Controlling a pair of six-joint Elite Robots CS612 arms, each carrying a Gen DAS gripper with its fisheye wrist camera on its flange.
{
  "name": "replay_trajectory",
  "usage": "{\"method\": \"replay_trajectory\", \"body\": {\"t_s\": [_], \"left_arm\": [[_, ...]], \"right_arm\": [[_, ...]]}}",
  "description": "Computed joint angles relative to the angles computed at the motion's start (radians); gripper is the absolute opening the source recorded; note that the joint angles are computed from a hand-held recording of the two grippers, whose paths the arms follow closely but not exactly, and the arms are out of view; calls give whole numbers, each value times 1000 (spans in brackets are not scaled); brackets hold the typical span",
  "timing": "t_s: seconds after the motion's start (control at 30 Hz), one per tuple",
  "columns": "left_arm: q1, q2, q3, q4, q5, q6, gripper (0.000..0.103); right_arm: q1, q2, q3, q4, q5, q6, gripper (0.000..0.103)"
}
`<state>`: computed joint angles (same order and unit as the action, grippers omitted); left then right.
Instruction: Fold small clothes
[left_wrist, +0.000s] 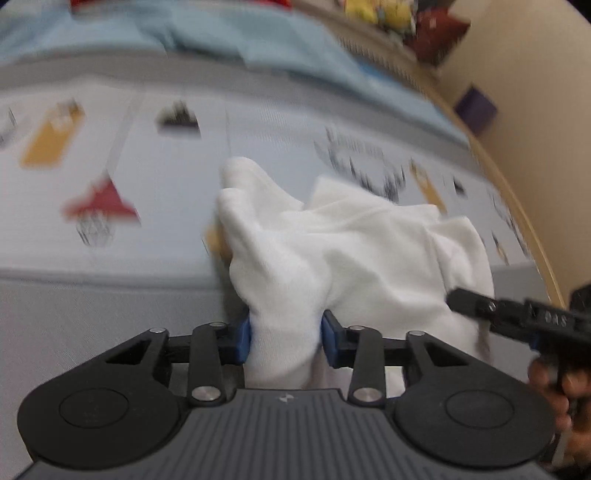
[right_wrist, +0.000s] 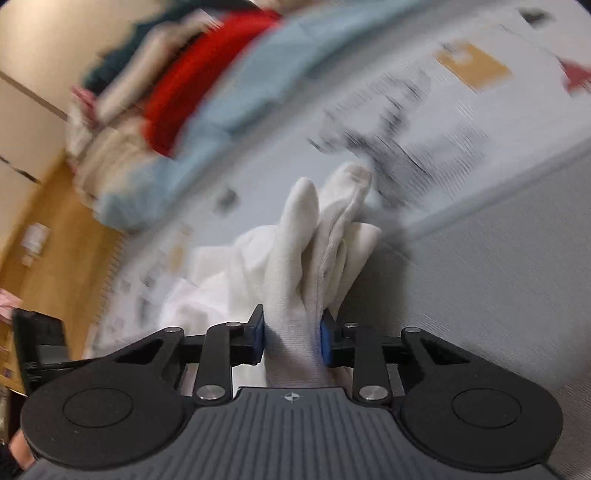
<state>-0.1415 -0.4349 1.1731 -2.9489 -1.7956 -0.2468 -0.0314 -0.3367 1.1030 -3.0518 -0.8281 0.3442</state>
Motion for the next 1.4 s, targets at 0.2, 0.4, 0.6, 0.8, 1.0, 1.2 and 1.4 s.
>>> {"method": "replay_trajectory", "body": {"t_s": [0.2,0.4,0.6,0.8,1.0,1.2,1.4], "left_arm": [[10,-24,29,-32,55,-67,54],[3,-31,12,251,43,83,52],[-24,-95,106,228,172,72,52],[-45,-228,325,-102,267,62,72],[-98,-307,554,-494,368,9,79],[-158,-348,674,-584,466,-75,85],[-175,-344,674,-507,498,-44,88]], "right_arm": [[40,-27,11,18,-298,20,42],[31,-47,35,50,-166,-150,40],[70,-97,72,202,-452,-257,54],[70,-215,256,-86,-536,-331,54],[79,-314,454,-341,-540,-338,79],[110,-363,601,-497,-605,-219,85],[136,-367,624,-483,-644,-262,86]]}}
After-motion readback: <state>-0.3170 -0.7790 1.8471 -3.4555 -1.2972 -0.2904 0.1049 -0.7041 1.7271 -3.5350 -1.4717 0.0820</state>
